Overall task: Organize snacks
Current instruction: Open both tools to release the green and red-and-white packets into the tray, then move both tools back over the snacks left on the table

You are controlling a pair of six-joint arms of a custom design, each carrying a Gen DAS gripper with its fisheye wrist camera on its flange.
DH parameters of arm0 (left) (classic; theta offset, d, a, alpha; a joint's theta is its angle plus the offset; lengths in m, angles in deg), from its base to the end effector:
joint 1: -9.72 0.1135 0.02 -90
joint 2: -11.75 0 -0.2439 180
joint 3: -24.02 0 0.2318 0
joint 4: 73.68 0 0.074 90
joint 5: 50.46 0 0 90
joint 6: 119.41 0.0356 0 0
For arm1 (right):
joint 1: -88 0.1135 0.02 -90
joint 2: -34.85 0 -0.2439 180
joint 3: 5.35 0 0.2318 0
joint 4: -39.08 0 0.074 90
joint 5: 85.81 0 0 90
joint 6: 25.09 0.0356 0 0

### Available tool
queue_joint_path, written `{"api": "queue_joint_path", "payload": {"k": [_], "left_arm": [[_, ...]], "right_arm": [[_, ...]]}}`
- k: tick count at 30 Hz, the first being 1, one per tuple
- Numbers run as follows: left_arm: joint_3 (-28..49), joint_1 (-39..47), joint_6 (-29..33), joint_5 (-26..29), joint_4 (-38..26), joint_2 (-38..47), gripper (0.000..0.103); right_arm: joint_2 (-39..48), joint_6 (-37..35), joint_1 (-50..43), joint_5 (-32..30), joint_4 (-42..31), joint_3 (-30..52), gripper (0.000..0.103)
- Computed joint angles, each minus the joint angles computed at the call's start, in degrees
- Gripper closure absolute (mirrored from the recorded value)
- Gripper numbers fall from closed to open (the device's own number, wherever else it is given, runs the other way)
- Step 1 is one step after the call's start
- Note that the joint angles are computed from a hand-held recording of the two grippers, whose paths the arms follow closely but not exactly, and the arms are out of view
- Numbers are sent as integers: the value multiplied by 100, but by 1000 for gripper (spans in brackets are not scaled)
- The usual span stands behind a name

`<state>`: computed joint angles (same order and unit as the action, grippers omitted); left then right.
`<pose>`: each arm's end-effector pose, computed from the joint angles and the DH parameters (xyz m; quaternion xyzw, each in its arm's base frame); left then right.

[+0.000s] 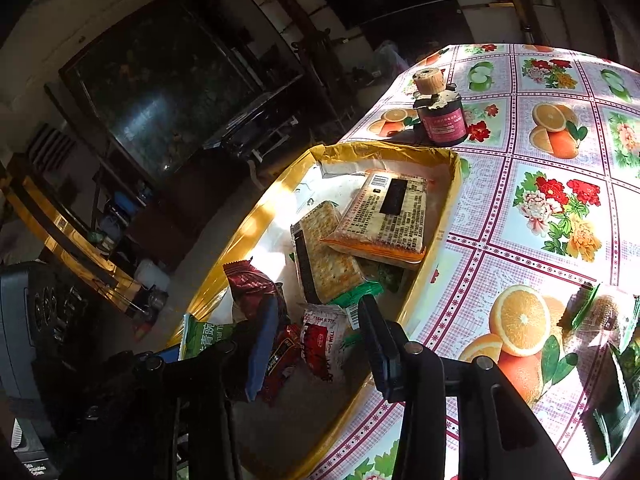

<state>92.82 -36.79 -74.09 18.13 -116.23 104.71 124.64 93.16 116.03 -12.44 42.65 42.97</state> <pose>0.2066 -0.1989 0.1638 -0.0221 0.9628 -0.0144 0.2688 0.2407 0.1397 0.1375 -0.0618 0.8891 0.3195 0.3219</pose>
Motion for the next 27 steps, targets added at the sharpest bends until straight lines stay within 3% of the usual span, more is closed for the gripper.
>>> {"api": "queue_joint_path", "payload": {"k": [4,11,17,23,27], "left_arm": [[52,-125,-91,-149,-193,-138,38],[113,-433,-344,-390,-461,-379,35],[365,-794,-471,-432,-522,-256,32],[951,-1260,-497,-440,-625,253,31],[1481,-1539,-451,-409,-756,698,31]], "right_arm": [[-523,28,-55,38,-108,-295,55],[-1796,5,-565,-70,-392,-1197,50],[-3541,-418,-1654,-480,-1487,-2110,49],[-5127,-1819,-4155,-1682,-3538,-2505,47],[-4966,-3455,-6174,-2604,-4590,-2335,44]]}}
